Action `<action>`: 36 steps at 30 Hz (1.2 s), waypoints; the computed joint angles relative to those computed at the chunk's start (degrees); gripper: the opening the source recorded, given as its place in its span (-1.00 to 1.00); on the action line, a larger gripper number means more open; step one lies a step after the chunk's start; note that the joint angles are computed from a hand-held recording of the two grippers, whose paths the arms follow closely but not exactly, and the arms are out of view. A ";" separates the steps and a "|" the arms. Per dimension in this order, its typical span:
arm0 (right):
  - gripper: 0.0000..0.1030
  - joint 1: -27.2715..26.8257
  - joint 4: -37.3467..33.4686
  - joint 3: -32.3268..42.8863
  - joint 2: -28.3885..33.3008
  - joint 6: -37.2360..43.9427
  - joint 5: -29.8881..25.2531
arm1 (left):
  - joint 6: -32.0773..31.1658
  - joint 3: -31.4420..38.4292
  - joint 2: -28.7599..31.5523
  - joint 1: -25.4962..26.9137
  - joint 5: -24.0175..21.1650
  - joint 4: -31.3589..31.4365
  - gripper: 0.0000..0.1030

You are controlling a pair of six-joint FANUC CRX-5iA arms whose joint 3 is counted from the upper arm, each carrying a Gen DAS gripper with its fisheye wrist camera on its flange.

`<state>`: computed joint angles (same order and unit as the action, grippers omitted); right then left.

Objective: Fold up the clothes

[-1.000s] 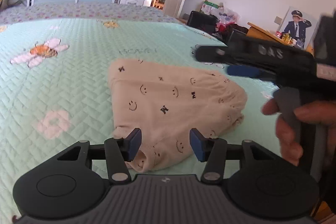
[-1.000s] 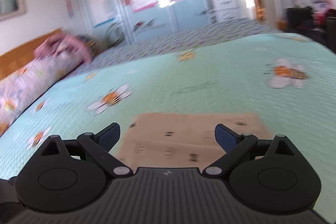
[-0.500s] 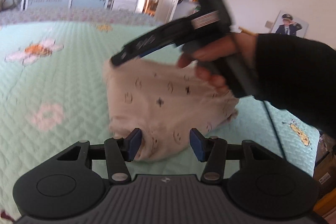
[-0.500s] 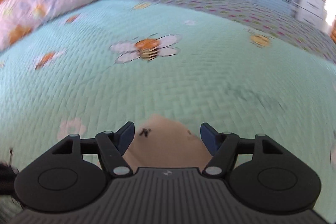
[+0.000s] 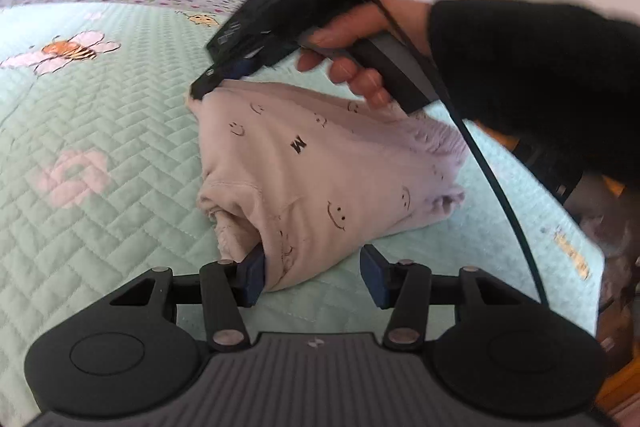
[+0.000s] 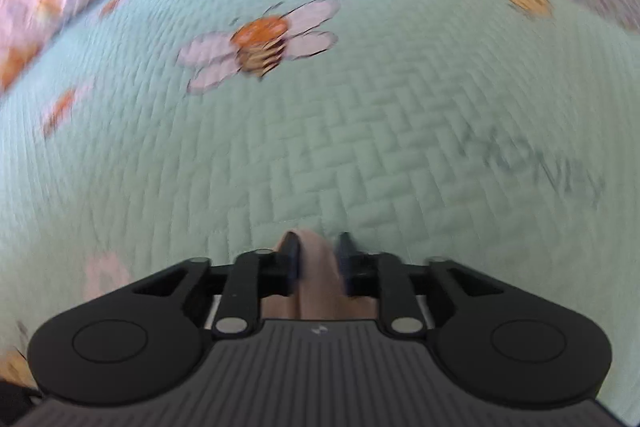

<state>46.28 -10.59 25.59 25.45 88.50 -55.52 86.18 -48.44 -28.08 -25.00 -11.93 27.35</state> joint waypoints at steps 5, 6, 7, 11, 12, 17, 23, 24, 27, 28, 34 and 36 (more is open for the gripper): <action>0.09 0.22 3.87 -16.75 -12.74 -8.03 15.90 | 4.40 0.06 -3.29 0.29 0.69 -3.46 0.01; 0.23 1.17 8.53 -20.28 -14.81 -10.28 18.19 | 5.95 0.62 -3.61 0.33 1.10 -5.25 0.01; 0.27 1.66 11.61 -22.70 -16.21 -11.53 19.26 | 6.79 0.99 -3.78 0.17 2.10 -6.43 0.01; 0.28 -0.10 8.32 -22.14 -15.26 -9.71 15.69 | -0.16 1.20 -1.54 -1.05 6.50 -0.46 0.09; 0.24 -0.38 7.76 -20.54 -13.55 -9.62 13.42 | -0.79 2.45 0.16 -0.65 4.11 0.22 0.09; -0.04 1.63 30.16 -23.91 -9.95 -29.62 16.68 | 4.63 3.36 3.43 0.48 -1.38 -1.48 0.02; 0.00 1.44 24.43 -29.97 -17.88 -21.99 20.90 | 5.83 3.07 0.21 0.29 -1.78 -3.87 0.03; 0.00 1.68 24.01 -30.49 -18.62 -18.95 19.66 | 7.17 3.62 0.20 0.15 -1.60 -5.72 0.04; -0.02 1.07 21.42 -28.65 -18.00 -10.33 14.06 | 2.89 2.89 1.33 0.22 -0.07 -2.27 0.05; -0.04 0.63 20.26 -27.62 -17.30 -8.44 12.29 | 2.67 2.91 1.79 0.33 -0.35 -2.30 0.05; -0.53 -2.29 35.20 -32.38 -17.23 -30.22 16.06 | 0.80 2.59 1.49 1.43 -1.81 -0.31 0.03; -0.52 -2.65 28.78 -34.98 -21.58 -26.28 21.22 | -1.24 1.72 0.48 0.79 0.16 1.60 0.04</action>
<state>43.63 18.19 -9.39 3.87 62.22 -34.31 84.94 -46.72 -27.59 -24.21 -11.77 28.95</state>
